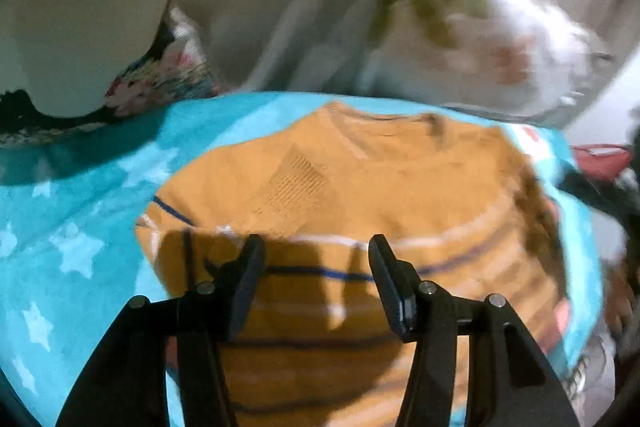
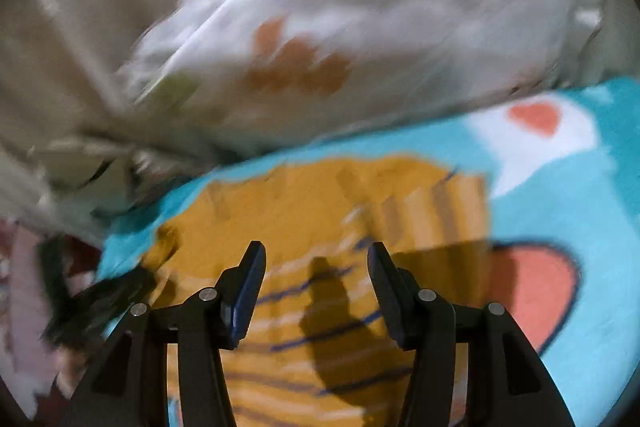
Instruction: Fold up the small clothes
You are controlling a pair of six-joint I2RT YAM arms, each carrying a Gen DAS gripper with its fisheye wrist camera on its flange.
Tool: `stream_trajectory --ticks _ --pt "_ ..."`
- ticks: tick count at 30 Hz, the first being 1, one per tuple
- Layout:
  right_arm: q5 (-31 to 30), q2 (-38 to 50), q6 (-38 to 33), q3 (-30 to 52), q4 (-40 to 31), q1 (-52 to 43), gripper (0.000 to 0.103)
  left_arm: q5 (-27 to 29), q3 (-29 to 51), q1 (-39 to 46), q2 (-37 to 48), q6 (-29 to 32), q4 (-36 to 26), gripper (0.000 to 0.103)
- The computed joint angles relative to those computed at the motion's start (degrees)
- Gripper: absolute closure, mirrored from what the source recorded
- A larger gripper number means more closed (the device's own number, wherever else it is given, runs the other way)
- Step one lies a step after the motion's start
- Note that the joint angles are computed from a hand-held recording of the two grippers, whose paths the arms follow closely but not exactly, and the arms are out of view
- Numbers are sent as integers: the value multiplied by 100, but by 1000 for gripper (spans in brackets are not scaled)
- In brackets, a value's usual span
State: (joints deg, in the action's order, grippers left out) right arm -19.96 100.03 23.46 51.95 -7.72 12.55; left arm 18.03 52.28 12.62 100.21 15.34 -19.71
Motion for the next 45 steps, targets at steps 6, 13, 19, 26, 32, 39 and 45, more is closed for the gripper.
stream_trajectory --ticks 6,13,19,26,32,39,45 --pt "331 983 -153 337 -47 172 46 -191 1645 545 1581 -850 -472 47" --pt "756 1151 701 649 -173 -834 44 314 1674 858 1369 -866 -841 46" --pt "323 -58 229 -301 -242 -1233 40 297 827 1100 206 -599 -1002 39" --pt "-81 -1702 -366 -2108 -277 -1292 39 336 -674 1764 -998 -223 -837 36" --pt "-504 -1138 -152 -2825 753 -749 88 422 -1664 2095 -1787 -103 -883 36" --pt "-628 -1165 -709 -2830 325 -2184 97 331 -2308 2346 -3040 -174 -1257 36" --pt "-414 -2234 -876 -3042 -237 -2414 87 106 -2860 2112 -4316 -494 -1803 36"
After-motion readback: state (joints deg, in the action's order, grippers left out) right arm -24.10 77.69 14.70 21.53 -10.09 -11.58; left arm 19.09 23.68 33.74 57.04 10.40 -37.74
